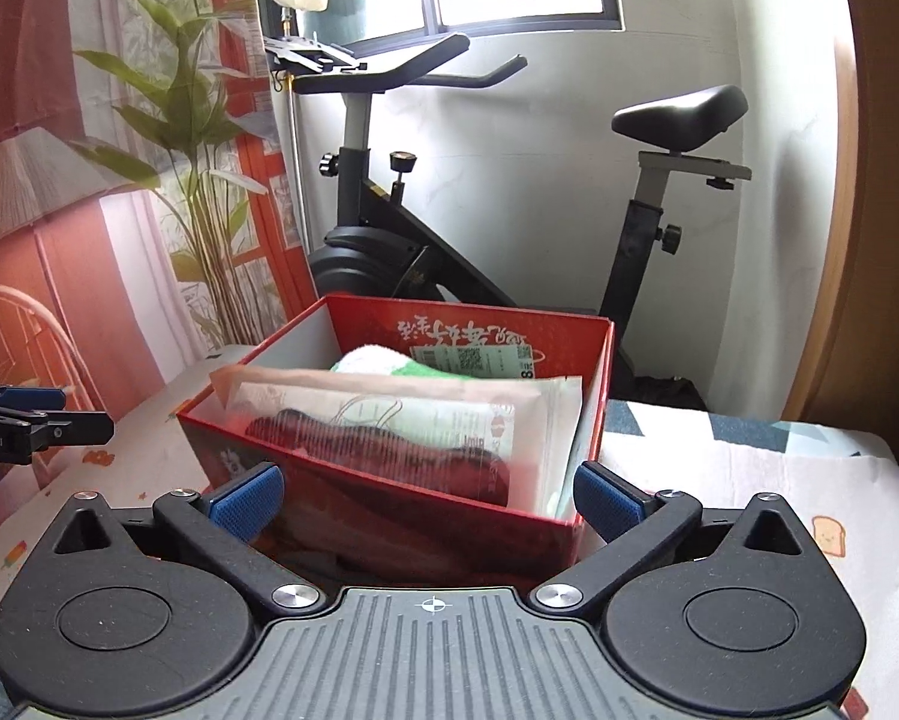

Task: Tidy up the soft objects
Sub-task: 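Withdraw both open grippers from the red box toward the table, then move both grippers to the blue-and-white package beside the grey towel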

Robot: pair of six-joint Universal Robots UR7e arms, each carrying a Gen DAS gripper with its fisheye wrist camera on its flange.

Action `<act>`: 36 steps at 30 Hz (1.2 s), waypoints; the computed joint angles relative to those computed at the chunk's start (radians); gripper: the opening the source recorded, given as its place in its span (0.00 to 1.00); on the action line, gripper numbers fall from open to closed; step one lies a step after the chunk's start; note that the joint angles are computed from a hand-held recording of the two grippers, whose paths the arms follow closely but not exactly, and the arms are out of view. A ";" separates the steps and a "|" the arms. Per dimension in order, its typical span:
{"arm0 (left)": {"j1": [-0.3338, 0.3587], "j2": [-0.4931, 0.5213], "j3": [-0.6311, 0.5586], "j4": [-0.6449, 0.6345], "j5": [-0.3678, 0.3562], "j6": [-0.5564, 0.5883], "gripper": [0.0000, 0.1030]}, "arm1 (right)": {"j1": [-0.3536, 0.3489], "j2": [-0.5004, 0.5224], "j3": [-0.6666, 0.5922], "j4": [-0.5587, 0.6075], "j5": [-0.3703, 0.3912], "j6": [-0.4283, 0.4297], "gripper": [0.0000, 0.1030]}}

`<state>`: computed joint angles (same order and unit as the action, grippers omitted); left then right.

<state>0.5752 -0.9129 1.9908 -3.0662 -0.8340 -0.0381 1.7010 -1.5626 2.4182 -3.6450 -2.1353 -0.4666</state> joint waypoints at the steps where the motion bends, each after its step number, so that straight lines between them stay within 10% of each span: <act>1: -0.005 -0.009 0.021 0.002 0.004 -0.022 1.00 | 0.000 0.001 0.015 -0.009 -0.002 0.001 1.00; 24: -0.124 -0.134 0.351 0.062 -0.132 -0.253 1.00 | 0.025 0.003 0.300 -0.047 -0.081 0.062 0.99; 36: -0.109 -0.117 0.330 0.152 -0.283 -0.191 0.93 | -0.033 -0.002 0.362 0.108 -0.039 0.084 0.72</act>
